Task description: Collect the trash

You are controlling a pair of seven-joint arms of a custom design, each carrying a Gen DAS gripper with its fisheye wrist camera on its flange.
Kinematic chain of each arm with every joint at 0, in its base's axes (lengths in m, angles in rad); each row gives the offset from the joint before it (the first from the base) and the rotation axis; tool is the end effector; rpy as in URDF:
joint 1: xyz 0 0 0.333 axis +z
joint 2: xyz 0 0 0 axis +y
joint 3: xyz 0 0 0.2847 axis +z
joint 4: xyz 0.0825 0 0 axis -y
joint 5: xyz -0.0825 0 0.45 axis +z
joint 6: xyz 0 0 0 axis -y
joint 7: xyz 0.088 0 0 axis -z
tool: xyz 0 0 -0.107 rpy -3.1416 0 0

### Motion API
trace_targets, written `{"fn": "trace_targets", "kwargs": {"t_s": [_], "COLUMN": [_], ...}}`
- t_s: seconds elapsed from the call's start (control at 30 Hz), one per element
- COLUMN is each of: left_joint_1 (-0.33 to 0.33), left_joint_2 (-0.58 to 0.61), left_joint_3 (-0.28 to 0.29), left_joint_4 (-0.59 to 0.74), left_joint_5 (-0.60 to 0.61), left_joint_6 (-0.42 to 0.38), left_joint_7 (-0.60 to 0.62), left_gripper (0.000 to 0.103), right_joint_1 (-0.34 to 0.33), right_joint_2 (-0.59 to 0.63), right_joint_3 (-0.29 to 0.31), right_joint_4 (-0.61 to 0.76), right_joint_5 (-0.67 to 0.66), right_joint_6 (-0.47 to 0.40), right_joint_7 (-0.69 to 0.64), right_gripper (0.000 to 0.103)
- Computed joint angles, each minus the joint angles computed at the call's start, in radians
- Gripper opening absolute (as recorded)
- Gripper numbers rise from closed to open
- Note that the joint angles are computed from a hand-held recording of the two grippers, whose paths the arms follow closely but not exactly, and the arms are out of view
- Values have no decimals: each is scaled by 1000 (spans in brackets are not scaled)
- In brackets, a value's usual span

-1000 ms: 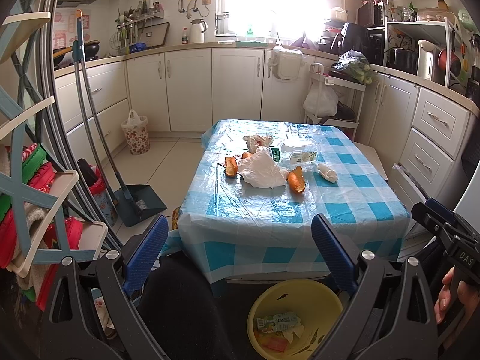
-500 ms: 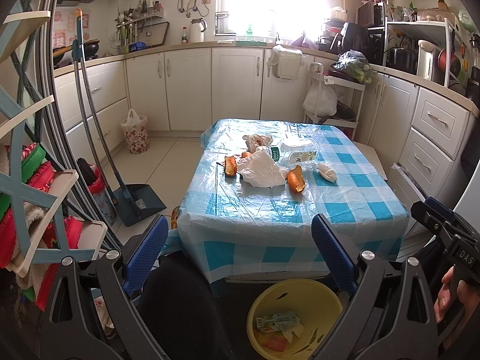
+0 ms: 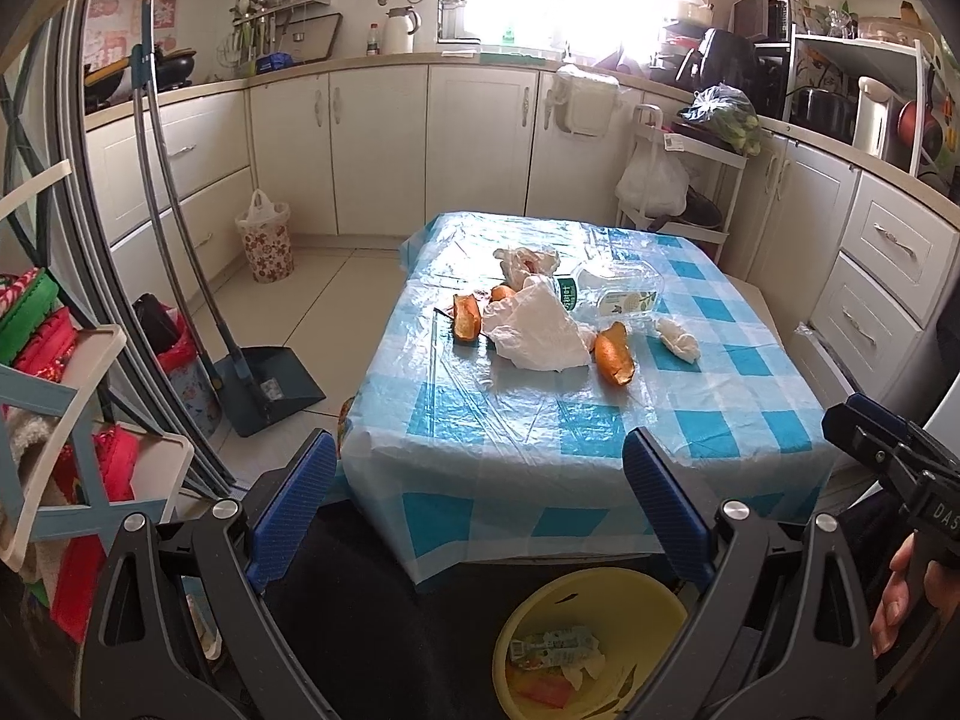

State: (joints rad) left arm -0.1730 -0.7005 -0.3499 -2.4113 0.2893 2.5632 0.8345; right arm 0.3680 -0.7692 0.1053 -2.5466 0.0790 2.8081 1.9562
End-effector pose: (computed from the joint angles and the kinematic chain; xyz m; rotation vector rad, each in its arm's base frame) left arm 0.4089 -0.2659 0.5956 -1.7049 1.6765 -0.8909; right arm 0.4053 0.2103 0.6020 -1.5468 1.4866 -0.4443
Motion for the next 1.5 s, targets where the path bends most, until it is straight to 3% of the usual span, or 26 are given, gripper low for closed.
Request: {"fn": "trace_targets", "kwargs": {"t_s": [0.2,0.4,0.6,0.83,0.97,1.1,1.3,1.4,1.43,1.5], "left_joint_1": [18,37,28,12,9,5,-4,-11,-13,-21], "left_joint_2": [94,197,360,488,517,516,552,599,623,661], "left_joint_3": [11,19,36,70,93,114,118,115,112,111], "left_joint_4": [58,129,257,360,378,361,393,442,467,509], "left_joint_5": [4,27,42,35,22,-28,-64,-66,-56,-35], "left_joint_6": [11,24,24,20,20,19,19,8,1,-18], "left_joint_7": [9,16,57,33,11,9,44,47,38,16], "left_gripper": [93,93,93,93,93,93,93,93,93,93], "right_joint_1": [-1,-46,-76,-71,-20,-12,-22,-27,-29,-33], "right_joint_2": [154,321,464,510,535,612,730,736,729,713], "right_joint_3": [-18,-21,-25,-43,-58,-38,-11,-12,-14,-19], "right_joint_4": [129,279,413,436,466,545,658,657,652,640], "right_joint_5": [-11,-38,-66,12,127,150,86,112,131,164], "right_joint_6": [-46,-132,-207,-203,-200,-251,-342,-337,-340,-349], "right_joint_7": [-65,-114,-170,-200,-341,-385,-363,-386,-402,-430], "right_gripper": [81,81,81,81,81,81,68,45,33,25]}}
